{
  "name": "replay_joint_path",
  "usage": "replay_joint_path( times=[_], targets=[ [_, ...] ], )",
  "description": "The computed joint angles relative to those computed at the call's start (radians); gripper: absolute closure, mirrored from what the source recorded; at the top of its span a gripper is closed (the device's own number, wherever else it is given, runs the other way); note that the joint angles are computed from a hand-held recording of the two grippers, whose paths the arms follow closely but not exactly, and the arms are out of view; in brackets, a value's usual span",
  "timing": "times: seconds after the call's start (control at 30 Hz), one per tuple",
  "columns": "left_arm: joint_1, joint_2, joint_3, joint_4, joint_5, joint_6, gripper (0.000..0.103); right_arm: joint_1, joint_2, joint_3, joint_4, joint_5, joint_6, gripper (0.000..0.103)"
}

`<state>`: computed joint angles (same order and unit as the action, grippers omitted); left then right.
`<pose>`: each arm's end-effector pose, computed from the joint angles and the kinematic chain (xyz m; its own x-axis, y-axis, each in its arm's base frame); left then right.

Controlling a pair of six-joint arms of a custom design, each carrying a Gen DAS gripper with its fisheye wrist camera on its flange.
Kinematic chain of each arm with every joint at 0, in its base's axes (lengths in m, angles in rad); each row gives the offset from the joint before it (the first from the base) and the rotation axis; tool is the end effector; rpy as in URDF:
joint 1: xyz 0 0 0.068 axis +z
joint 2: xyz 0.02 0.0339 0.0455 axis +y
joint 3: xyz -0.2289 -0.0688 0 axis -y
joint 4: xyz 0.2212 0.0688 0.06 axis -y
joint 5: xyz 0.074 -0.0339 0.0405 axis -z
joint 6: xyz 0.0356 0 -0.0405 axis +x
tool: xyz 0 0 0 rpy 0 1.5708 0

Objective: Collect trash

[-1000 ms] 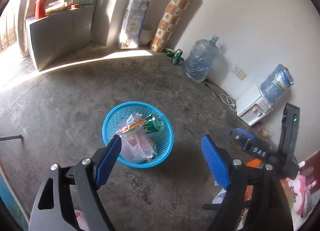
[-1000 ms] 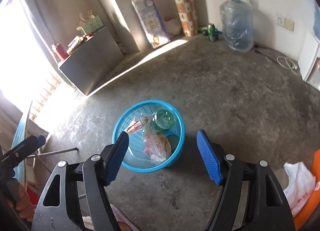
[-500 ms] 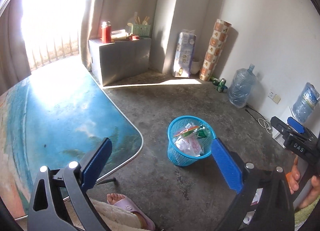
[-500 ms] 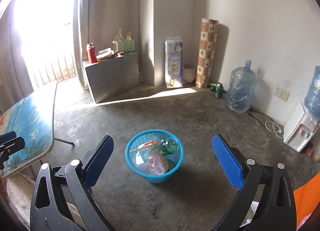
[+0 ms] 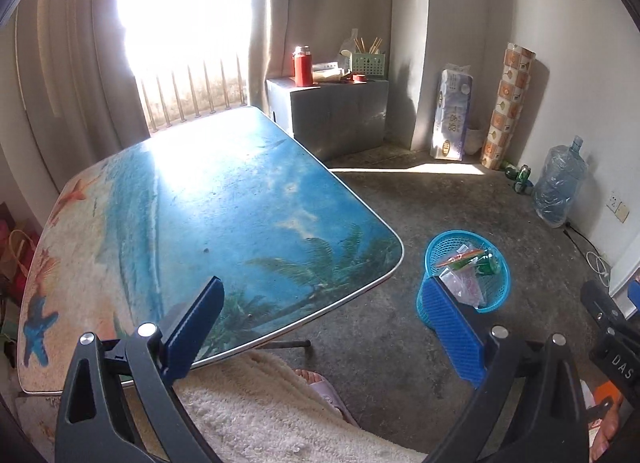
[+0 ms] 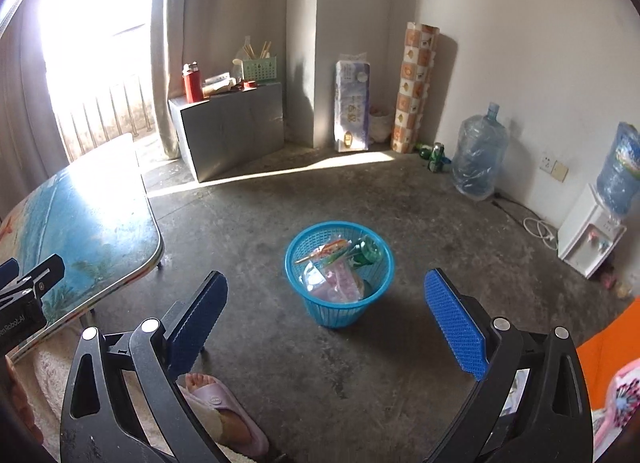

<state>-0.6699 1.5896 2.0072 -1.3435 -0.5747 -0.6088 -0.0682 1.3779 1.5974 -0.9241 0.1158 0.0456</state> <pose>0.2194 -0.1491 0.4039 -0.6655 -0.0852 -0.7415 -0.1408 0.9900 0.0126 0.2614 -0.0220 0.3740 -0.6385 0.0890 -0.7645 0.1848 0.9820 -0.0400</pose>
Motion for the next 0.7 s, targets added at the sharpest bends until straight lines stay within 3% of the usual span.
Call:
replay_joint_path(
  times=[0.17,0.3,0.7],
  targets=[
    [0.029,-0.098,-0.125,0.087,0.093,-0.023,0.006,0.024,-0.008,-0.013,-0.036,0.068,0.03,0.008],
    [0.03,-0.061,-0.09,0.062,0.134,-0.028,0.006,0.037,-0.026,-0.018,-0.043,0.098,0.052,0.008],
    [-0.015,-0.063,-0.099,0.082,0.021,0.0,0.006,0.04,-0.051,-0.016,-0.062,0.142,0.091,0.008]
  ],
)
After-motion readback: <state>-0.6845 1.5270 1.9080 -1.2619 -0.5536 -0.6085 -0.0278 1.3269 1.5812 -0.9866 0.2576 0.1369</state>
